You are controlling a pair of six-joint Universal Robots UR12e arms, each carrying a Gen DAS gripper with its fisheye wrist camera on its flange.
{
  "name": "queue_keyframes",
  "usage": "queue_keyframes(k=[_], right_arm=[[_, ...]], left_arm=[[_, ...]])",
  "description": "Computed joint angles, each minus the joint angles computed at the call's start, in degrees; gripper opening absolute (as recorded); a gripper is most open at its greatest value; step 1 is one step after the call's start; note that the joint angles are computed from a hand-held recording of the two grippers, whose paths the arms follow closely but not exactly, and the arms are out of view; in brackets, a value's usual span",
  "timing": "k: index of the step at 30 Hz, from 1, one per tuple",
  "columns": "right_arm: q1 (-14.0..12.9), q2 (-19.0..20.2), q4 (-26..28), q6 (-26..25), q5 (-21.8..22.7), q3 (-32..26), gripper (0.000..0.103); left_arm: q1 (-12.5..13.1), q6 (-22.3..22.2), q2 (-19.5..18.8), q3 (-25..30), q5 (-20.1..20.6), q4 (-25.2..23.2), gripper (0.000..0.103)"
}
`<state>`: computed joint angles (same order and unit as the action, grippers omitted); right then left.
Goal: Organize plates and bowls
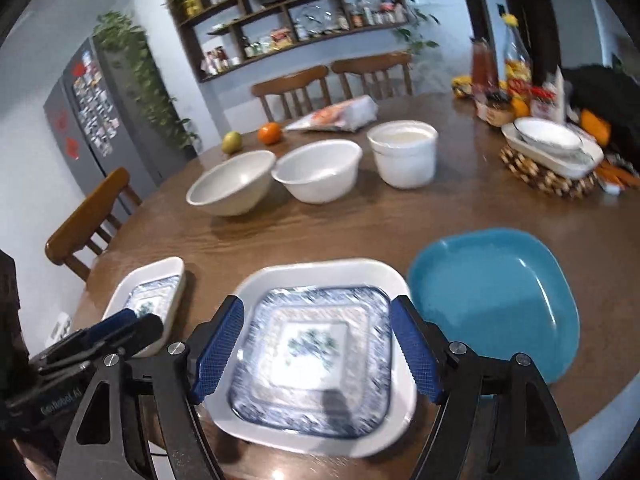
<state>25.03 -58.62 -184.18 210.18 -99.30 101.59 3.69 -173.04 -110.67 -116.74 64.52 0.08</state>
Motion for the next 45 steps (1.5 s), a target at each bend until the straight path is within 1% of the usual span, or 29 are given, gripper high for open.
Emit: queue_keyframes(k=[3,7,10,15,18,21,26,31,35,38,39,41,45], right_arm=[[-0.5,-0.2,-0.1,0.7,1.4,0.9,0.076],[-0.2,-0.3,0.1,0.5,0.0,1.7,0.076],[-0.2,-0.3,-0.1,1.1,0.5,2.1,0.076],[-0.1,-0.5,-0.7,2.5,-0.1,3.0,0.076],[-0.1,-0.9,-2.5,2.9,0.8,3.7,0.076],[0.1,-1.3,-4.1,2.0,1.7,4.3,0.076],[0.2,-1.7,-5.5,0.7,4.9,5.1,0.076],[0.6,-2.3,-4.1,1.0,3.6,5.8,0.076],[0.3,-2.4,-3.4,2.0,5.0,6.0,0.076],[0.0,-2.1,-2.4,3.0,5.7,5.8,0.076],[0.1,-1.9,-2.6,3.3,4.6,5.7,0.076],[-0.2,-1.7,-2.7,4.0,4.6,5.4,0.076],[-0.5,-1.2,-1.3,4.4,4.2,4.4,0.076]], left_arm=[[-0.8,0.8,-0.4,0.5,0.8,-1.3,0.065],[-1.2,1.0,-0.8,0.7,1.0,-2.5,0.065],[-1.3,0.7,-0.8,0.8,1.2,-3.1,0.065],[-1.5,0.6,-0.9,0.9,1.2,-3.5,0.064],[-1.5,0.3,-0.9,0.9,1.1,-3.7,0.064],[-1.4,0.1,-1.0,0.9,0.8,-3.7,0.063],[-1.4,0.4,-0.8,0.7,0.6,-4.1,0.061],[-1.4,0.5,-0.9,0.9,0.4,-4.5,0.058],[-1.4,0.8,-1.1,1.1,-0.2,-5.6,0.053],[-1.5,1.0,-1.2,1.6,-0.6,-7.3,0.052],[-1.5,1.2,-1.3,1.7,-1.0,-7.9,0.052],[-1.6,1.1,-1.4,2.0,-1.4,-8.9,0.052],[-1.7,0.5,-1.7,2.3,-1.4,-8.6,0.052]])
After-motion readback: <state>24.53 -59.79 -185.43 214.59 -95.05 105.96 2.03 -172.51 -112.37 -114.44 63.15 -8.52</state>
